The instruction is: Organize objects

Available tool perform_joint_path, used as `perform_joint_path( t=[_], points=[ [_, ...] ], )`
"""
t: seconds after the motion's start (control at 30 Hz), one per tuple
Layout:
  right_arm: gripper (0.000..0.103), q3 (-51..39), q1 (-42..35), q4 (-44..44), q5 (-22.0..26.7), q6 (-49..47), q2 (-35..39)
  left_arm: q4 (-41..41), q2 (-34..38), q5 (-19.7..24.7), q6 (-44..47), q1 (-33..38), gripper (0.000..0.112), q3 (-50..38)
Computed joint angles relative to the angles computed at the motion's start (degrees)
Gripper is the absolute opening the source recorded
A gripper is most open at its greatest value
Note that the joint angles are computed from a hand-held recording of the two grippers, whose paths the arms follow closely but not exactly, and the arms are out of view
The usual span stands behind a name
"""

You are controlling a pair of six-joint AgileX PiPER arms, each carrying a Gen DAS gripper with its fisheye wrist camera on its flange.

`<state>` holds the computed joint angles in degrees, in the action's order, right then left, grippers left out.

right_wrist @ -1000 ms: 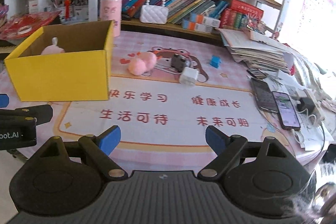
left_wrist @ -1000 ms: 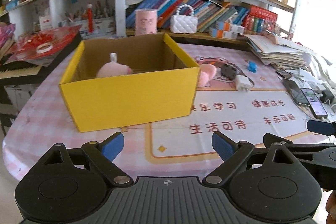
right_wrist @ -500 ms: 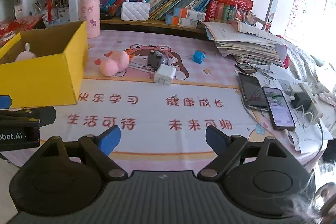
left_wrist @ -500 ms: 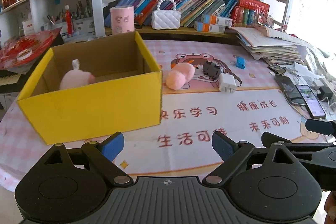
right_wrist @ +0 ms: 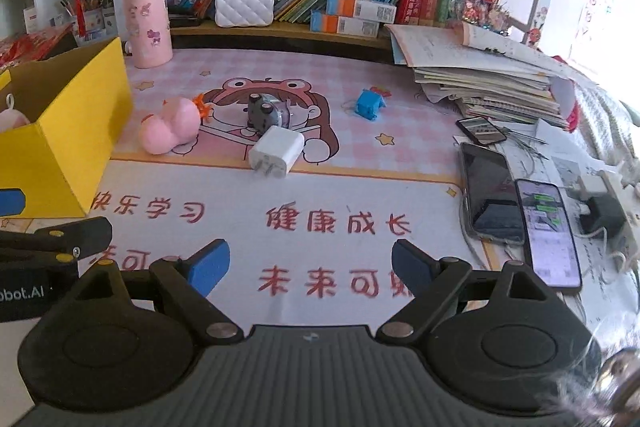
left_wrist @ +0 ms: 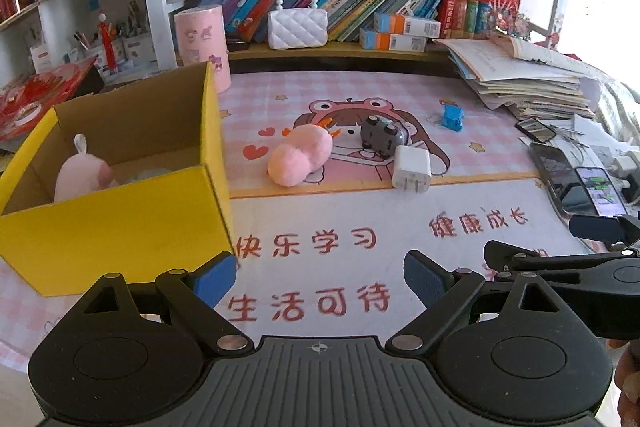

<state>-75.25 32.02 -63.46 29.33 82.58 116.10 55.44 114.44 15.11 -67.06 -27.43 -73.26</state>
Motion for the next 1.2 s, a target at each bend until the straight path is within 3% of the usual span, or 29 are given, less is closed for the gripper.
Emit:
perform_joint_path(
  t=[0.17,0.53,0.6,0.8,0.97,1.2],
  points=[
    [0.088,-1.23,-4.14,1.37,-4.90,-4.68,0.72,1.48,2.47,3.92,-3.00,-1.79,0.093,-4.73],
    [0.085,-6.41,-10.21,13.07,-12.11,-20.69,4.30,-3.64,8.42,11.10,2.49,-4.12,0.092,-15.76],
    [0.083,-7.97,-11.06,17.62,-12.91,-26.00,5.29,-4.16,9.37,11.85,3.32,-4.17,0.092,-17.47],
    [0.063,-13.64,-13.84,38.97,-15.75,-49.77,9.16,-0.33,12.39,12.87,2.82,-4.31,0.087,-23.16],
    [0.063,-21.83,-15.24,57.26,-15.57,-71.82,15.10,-4.46,17.59,16.75,9.31,-3.51,0.085,-33.73],
    [0.063,-38.81,-16.52,68.46,-10.50,-87.12,26.70,-13.40,26.37,23.91,20.46,-2.05,0.079,-50.39]
  ],
)
